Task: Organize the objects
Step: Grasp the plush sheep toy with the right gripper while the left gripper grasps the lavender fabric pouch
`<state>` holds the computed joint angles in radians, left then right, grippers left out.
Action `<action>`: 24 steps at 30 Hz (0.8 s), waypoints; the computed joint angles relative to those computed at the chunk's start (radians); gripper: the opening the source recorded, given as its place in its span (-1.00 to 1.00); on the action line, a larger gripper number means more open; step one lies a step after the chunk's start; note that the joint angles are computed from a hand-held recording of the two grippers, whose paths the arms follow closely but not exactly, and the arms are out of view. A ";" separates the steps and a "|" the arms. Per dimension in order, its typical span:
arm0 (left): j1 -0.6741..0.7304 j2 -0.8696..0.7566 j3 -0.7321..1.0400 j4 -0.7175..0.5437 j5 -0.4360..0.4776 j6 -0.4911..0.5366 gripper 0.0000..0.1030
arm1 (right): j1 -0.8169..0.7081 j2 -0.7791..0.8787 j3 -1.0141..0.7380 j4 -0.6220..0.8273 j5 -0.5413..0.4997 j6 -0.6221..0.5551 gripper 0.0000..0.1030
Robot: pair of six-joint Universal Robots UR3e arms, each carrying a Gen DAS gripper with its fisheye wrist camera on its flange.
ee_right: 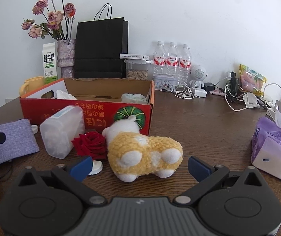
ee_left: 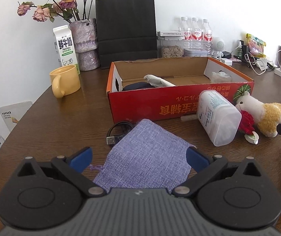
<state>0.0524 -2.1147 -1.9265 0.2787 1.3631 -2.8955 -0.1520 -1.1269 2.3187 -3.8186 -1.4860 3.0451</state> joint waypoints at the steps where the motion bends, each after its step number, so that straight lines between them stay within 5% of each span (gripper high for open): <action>1: -0.001 -0.002 0.003 -0.003 0.001 0.000 1.00 | -0.008 0.004 -0.019 0.023 0.002 -0.001 1.00; 12: -0.018 -0.031 0.060 -0.054 0.015 0.049 1.00 | -0.092 0.053 -0.185 0.220 0.148 -0.016 1.00; 24: -0.057 -0.092 0.128 -0.102 0.045 0.113 1.00 | -0.120 0.132 -0.237 0.206 0.219 0.059 0.99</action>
